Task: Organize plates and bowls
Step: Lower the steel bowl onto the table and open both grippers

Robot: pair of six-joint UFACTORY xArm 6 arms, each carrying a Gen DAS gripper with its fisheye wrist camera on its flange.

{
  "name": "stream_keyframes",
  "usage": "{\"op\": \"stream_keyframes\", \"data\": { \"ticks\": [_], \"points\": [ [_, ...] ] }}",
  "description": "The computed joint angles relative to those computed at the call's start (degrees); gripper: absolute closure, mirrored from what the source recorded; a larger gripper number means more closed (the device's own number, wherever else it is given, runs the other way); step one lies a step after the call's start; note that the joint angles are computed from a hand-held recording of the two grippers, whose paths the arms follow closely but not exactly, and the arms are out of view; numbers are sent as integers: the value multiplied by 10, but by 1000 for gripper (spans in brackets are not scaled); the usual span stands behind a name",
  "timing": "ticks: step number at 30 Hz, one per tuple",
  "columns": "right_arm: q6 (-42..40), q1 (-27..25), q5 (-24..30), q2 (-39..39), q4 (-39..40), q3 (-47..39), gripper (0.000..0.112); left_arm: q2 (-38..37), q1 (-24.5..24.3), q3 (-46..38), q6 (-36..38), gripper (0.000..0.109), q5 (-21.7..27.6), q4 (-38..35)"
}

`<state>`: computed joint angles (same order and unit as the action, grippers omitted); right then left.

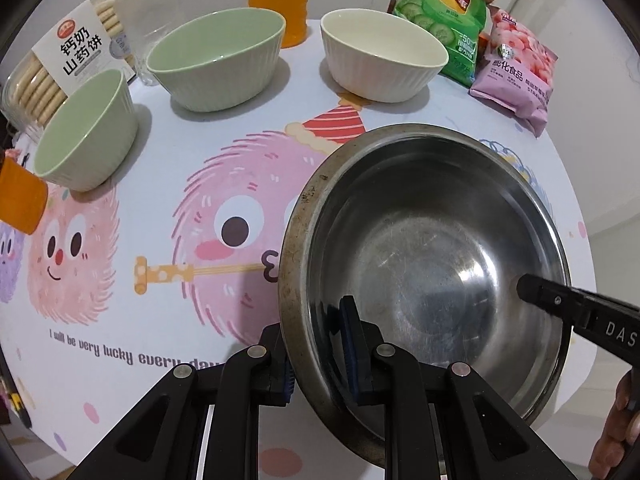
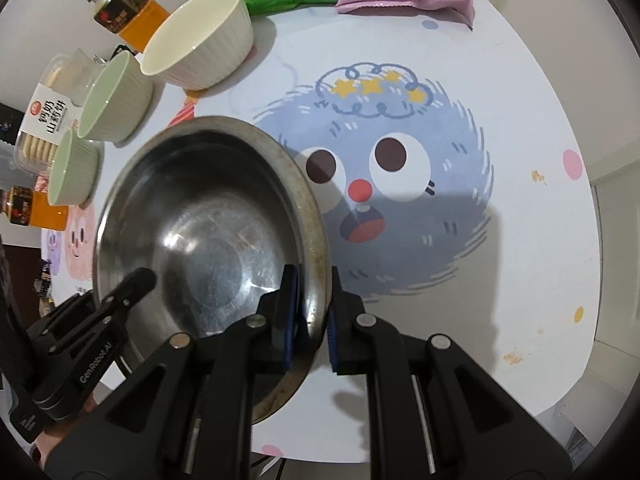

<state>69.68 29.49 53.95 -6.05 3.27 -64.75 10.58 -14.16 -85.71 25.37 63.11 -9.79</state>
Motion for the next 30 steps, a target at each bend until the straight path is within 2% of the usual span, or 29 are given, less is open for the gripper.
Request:
{"op": "stream_keyframes", "data": {
  "ticks": [2,3,4,5,6,7,9,10,14,16,19,25,30],
  "points": [
    [2,0,-8,-2,11,7,97,16,-1,-16,-16,87,19,-4],
    [8,1,-10,-3,13,10,96,33,4,-36,-20,85,46,-24],
    [15,1,-17,-7,14,16,96,57,19,-70,-22,78,97,-67],
    [17,2,-21,-13,13,20,94,73,35,-96,-25,56,137,-106],
    [23,3,-20,-20,8,22,78,80,44,-106,-33,36,155,-121],
    [39,4,-18,-31,-7,26,47,73,49,-104,-46,6,149,-113],
    [74,2,-22,-55,-32,38,20,53,52,-89,-35,6,121,-105],
    [85,-1,-22,-63,-37,40,17,43,51,-82,-27,6,106,-94],
    [144,-18,-47,-96,-65,54,16,30,52,-99,-25,6,88,-63],
    [156,-21,-59,-91,-69,42,16,48,50,-138,-37,6,105,-51],
    [135,-32,-93,-69,-47,22,16,71,48,-191,-39,6,124,-37],
    [79,-37,-145,-26,31,-9,16,83,46,-248,-32,6,148,-24],
    [56,-38,-175,7,95,-31,16,98,49,-285,-40,6,148,-7]
  ]
}}
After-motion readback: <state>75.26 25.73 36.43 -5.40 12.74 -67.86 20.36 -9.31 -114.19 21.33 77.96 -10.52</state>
